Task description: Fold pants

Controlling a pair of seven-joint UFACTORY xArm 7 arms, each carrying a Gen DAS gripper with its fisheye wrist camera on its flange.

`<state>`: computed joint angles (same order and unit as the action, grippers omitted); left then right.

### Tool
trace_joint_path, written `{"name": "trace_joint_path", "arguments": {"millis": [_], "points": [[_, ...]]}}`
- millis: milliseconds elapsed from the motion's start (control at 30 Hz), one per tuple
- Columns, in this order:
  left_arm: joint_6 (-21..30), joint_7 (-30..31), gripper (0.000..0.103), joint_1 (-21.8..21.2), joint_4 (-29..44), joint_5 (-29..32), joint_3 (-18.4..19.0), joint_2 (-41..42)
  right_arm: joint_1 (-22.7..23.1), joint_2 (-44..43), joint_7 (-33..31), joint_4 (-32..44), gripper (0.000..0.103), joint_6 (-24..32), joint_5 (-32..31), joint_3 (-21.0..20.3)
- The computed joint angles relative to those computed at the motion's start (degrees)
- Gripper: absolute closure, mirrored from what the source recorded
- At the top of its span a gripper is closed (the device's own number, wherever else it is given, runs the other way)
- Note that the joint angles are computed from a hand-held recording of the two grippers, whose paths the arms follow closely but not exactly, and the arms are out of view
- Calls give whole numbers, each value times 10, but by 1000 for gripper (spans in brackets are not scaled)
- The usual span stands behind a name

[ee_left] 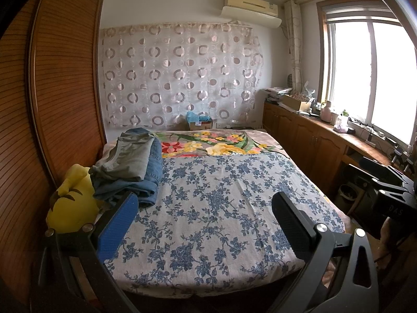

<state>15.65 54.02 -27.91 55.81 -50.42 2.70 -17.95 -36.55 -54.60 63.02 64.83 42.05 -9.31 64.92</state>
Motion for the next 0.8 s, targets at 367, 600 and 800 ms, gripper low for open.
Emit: {"name": "trace_joint_path", "arguments": {"millis": [367, 600, 800], "points": [[-1, 0, 1, 0, -1, 0, -1, -1, -1, -2, -2, 1, 17, 1, 3, 1], [0, 0, 1, 0, -1, 0, 0, -1, -3, -3, -3, 1, 17, -2, 4, 2], [-1, 1, 1, -1, -1, -1, 0, -1, -3, -4, -3, 1, 17, -1, 5, 2]]}}
